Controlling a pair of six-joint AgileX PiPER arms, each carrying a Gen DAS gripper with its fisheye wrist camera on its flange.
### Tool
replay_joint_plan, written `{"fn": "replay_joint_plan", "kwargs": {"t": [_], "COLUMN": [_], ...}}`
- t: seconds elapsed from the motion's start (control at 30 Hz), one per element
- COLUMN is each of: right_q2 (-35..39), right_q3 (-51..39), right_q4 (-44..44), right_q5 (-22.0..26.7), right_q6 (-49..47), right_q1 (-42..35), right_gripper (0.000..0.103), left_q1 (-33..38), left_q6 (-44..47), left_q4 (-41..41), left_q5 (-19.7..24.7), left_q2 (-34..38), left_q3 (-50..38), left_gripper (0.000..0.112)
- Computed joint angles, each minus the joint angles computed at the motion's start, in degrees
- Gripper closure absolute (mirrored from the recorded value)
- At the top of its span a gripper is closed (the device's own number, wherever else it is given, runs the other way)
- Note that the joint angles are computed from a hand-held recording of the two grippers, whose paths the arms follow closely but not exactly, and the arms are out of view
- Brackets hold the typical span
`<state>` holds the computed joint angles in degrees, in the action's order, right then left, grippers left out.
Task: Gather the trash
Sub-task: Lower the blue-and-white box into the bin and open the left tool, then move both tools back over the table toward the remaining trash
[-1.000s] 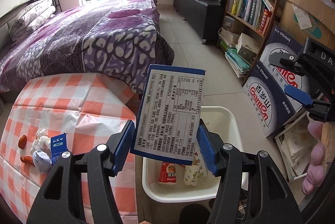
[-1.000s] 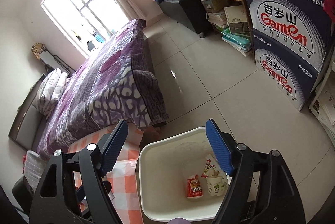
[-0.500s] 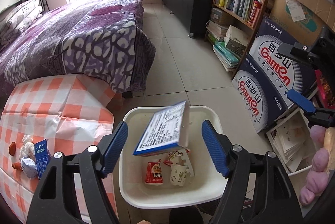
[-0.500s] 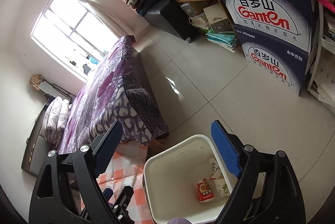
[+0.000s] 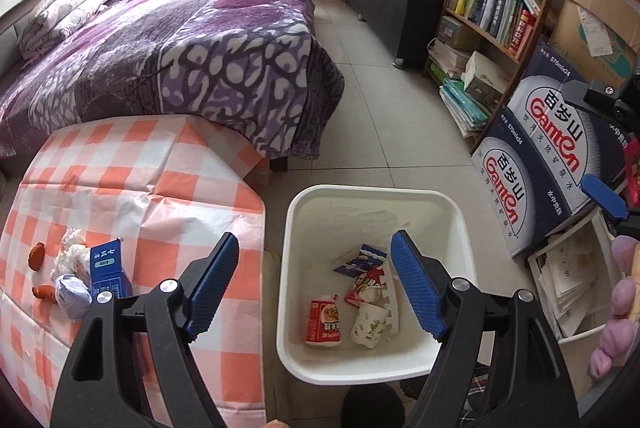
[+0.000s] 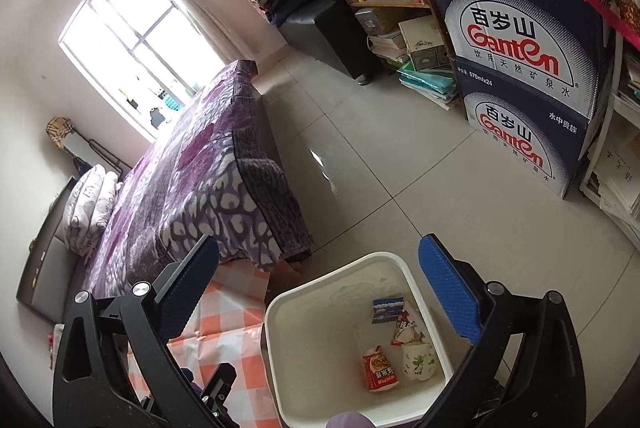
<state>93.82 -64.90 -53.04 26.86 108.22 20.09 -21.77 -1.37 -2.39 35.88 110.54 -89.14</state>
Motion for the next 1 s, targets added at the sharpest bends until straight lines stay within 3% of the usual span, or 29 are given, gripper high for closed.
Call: {"fn": "replay_joint_plan", "kwargs": {"t": [0.23,0.63,0.8,1.0], "right_q2": [6.57,20.79,28.61,35.60], "right_q3": [-9.28,-30.02,-41.56,-52.84], "right_q4": [4.86,16.38,20.65,23.45], "right_q5": [8.42,18.15,23.53,26.36], "right_q6": [-7.49,-24.28,-32.16,-39.38], "right_q1": [4.84,11.89,15.11,18.35], "right_gripper": [0.007,0.007,0.007,0.007], "left_q1": [5.57,18.00,23.87,31.11], "left_q6": [1.88,6.29,7.81,8.83], "left_q4": [0.07,0.07,0.27,1.50], "left_q5": [-1.05,-1.67,-1.13,1.50], "left_q2": [-1.40,-1.98,-0.90,3.78], "left_q3": [2.87,5.40,4.44,-1.29], "left_gripper": [0.036,0.036,0.036,0.036]}}
